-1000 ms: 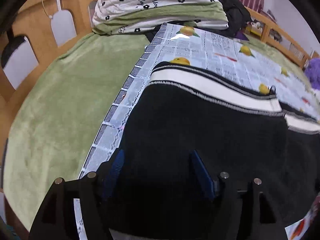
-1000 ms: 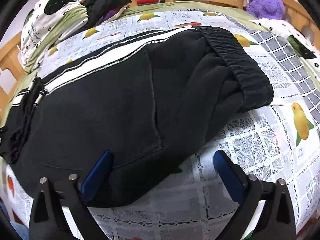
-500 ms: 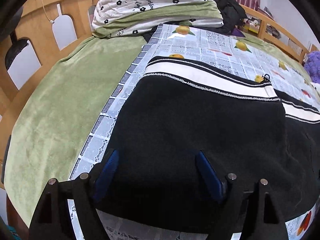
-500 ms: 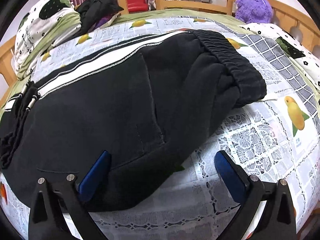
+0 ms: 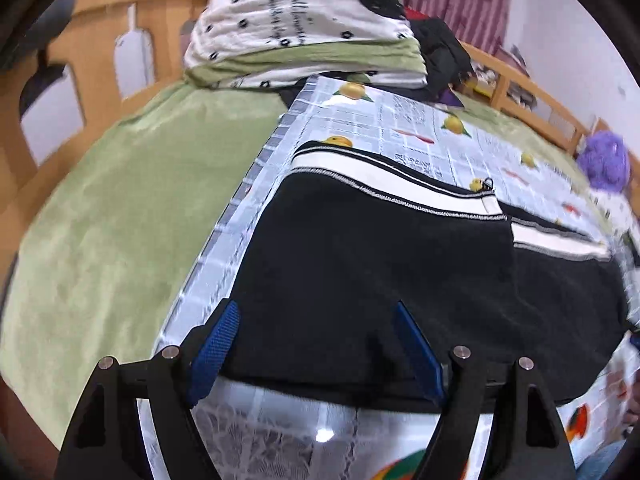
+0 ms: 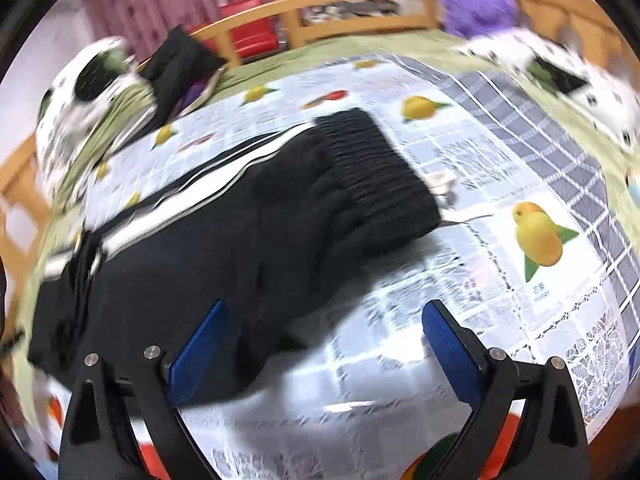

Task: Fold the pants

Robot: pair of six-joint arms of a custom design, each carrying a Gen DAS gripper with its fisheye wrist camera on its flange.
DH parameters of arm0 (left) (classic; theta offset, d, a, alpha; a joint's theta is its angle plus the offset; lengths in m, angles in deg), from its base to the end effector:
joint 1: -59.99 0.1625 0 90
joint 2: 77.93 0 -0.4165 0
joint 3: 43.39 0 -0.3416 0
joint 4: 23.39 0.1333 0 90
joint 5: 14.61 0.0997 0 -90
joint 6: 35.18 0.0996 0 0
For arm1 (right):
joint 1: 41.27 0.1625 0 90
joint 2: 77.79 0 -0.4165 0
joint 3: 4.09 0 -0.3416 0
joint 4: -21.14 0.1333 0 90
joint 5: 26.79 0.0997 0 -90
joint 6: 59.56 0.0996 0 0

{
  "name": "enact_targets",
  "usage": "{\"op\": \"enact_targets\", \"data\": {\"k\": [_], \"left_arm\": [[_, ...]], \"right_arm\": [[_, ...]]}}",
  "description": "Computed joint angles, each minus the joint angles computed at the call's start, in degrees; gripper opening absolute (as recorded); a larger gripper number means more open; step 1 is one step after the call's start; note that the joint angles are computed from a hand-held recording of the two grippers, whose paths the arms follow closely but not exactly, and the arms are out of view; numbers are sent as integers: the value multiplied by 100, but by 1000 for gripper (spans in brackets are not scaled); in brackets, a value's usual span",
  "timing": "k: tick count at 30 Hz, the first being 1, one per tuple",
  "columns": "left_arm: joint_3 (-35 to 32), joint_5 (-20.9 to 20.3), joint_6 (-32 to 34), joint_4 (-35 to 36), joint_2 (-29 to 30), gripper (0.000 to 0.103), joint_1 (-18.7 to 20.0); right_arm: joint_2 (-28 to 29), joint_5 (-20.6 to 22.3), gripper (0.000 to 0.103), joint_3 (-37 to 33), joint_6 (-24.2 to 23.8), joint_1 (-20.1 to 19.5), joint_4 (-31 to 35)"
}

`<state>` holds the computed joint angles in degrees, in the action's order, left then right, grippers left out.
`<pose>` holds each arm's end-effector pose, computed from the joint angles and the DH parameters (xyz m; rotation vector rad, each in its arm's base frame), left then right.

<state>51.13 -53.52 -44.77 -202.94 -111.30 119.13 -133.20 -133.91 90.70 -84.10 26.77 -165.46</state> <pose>-0.1423 -0.6490 0.0848 0.1513 2.3156 -0.9276 -0.1408 -0.6273 0.3209 -0.1368 -2.3001 1.0144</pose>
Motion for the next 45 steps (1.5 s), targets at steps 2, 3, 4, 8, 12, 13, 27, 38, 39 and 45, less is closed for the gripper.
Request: {"op": "enact_targets", "data": {"k": [2,3,4,8,12,13,27,38,39,45], "left_arm": [[145,-131,-312,15,-113,78,77],[240,-234,-482,15,-186,77,122],[368,-410,-665,-21,-278,77,172],[664,-1261,-826,-489,-383,77,304],[297,-1491,-381,-417,-90,72,173],[174,-1525,-202,-446,5,72,116],[-1745,-1640,949,1728,1409,73,-317],[-1212,-2236,834,1536,1003,20,-236],[-1124,-2349,784,1470,944,28,-204],[-571,-2281,509,1157,533,51,-185]], "right_arm": [[79,-3,96,-357,167,-30,586],[112,94,96,-454,244,-57,711],[182,124,96,-578,394,-73,775],[414,445,89,-1086,745,-138,1311],[648,190,65,-1504,720,14,1464],[677,83,52,-1608,690,36,1469],[-9,-129,60,-644,124,90,1104],[-545,257,60,268,-51,272,915],[-493,352,61,209,-100,345,954],[432,617,62,-1158,-93,889,2422]]}}
